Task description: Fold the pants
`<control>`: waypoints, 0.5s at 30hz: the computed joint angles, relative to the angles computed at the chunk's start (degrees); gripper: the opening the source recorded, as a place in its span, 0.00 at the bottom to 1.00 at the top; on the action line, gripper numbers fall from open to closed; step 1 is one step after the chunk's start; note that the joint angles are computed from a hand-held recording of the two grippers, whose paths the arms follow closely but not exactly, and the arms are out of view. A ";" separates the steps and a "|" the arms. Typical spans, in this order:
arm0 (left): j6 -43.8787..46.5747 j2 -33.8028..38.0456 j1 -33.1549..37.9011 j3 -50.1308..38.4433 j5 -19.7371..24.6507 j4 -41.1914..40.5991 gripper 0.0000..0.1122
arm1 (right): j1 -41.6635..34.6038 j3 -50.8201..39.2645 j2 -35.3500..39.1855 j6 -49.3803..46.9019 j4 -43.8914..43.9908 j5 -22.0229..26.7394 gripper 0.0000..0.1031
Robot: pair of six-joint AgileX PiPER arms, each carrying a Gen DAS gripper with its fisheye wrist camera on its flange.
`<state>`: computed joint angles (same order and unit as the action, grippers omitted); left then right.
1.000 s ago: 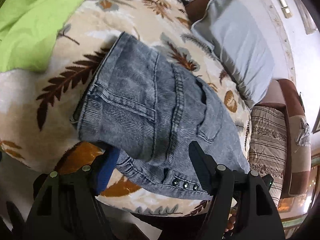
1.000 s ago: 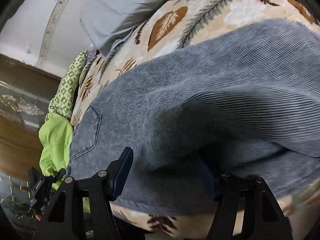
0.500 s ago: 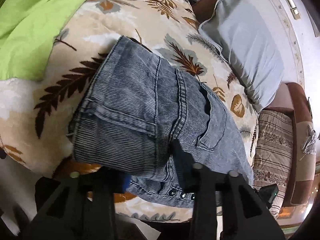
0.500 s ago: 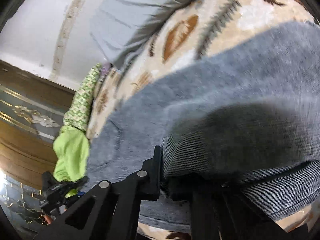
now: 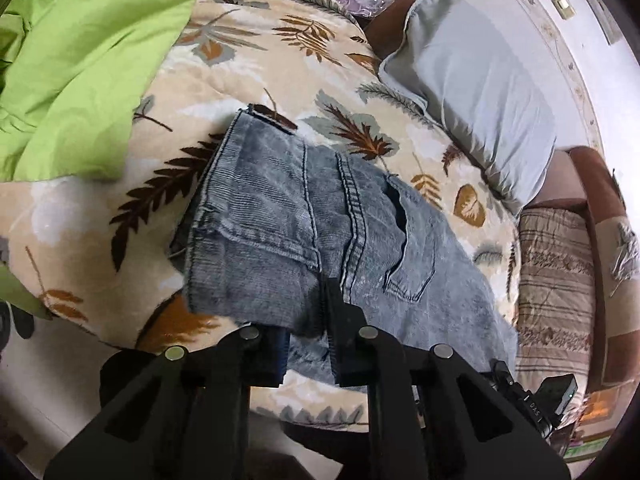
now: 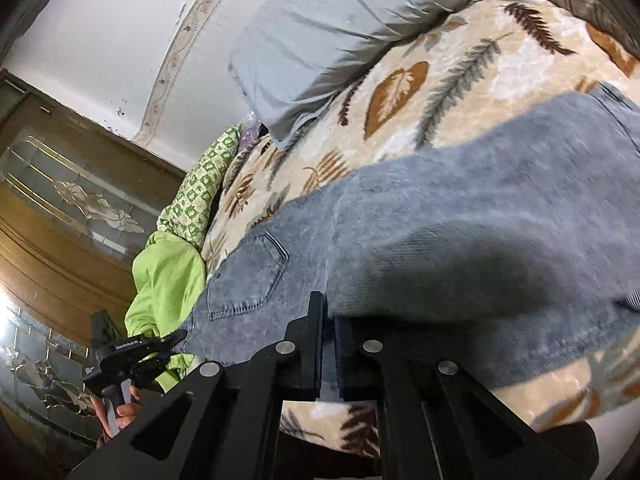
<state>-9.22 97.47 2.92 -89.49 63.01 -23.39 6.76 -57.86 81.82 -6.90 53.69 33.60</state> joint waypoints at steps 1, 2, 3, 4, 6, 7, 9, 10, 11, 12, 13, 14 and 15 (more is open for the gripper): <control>0.13 -0.14 -0.08 0.48 -0.10 0.68 0.12 | -0.82 1.61 -0.62 -1.59 1.50 0.36 0.04; 0.34 -0.12 -0.06 1.12 -0.24 1.13 0.12 | -1.48 2.99 -0.80 -2.58 2.66 0.58 0.04; 0.08 0.16 -0.09 1.75 -0.48 1.83 0.12 | -2.08 4.22 -0.56 -3.39 3.68 0.74 0.04; 0.15 0.43 -0.02 2.28 -0.65 1.96 0.12 | -2.46 4.99 -0.04 -3.88 4.47 0.77 0.04; 0.79 1.13 0.22 3.68 -1.49 1.58 0.12 | -3.33 6.47 1.31 -6.07 7.23 0.80 0.04; 1.28 1.60 0.36 4.03 -1.64 1.37 0.12 | -3.39 6.98 1.80 -6.12 7.55 0.24 0.04; 1.98 2.07 0.59 4.24 -1.43 0.86 0.12 | -3.65 7.98 1.61 -7.84 9.02 -0.30 0.07; 2.47 1.94 0.65 4.23 -1.39 0.65 0.12 | -3.63 8.69 0.30 -6.70 7.99 -1.02 0.09; 3.08 1.53 0.73 4.56 -1.64 0.49 0.12 | -4.17 9.22 -0.68 -7.10 8.28 -0.63 0.09; 3.58 1.06 0.69 4.80 -1.94 0.40 0.12 | -5.03 9.75 -1.61 -7.31 8.35 -0.04 0.09; 3.98 0.51 0.60 5.18 -2.33 0.33 0.12 | -5.80 10.40 -3.03 -6.17 7.07 0.05 0.09; 4.31 0.17 0.51 5.48 -2.74 0.29 0.13 | -6.36 10.96 -4.10 -5.51 6.30 0.00 0.10; 4.51 0.15 0.38 5.50 -2.78 0.29 0.13 | -7.76 11.71 -5.12 -5.58 6.21 0.82 0.11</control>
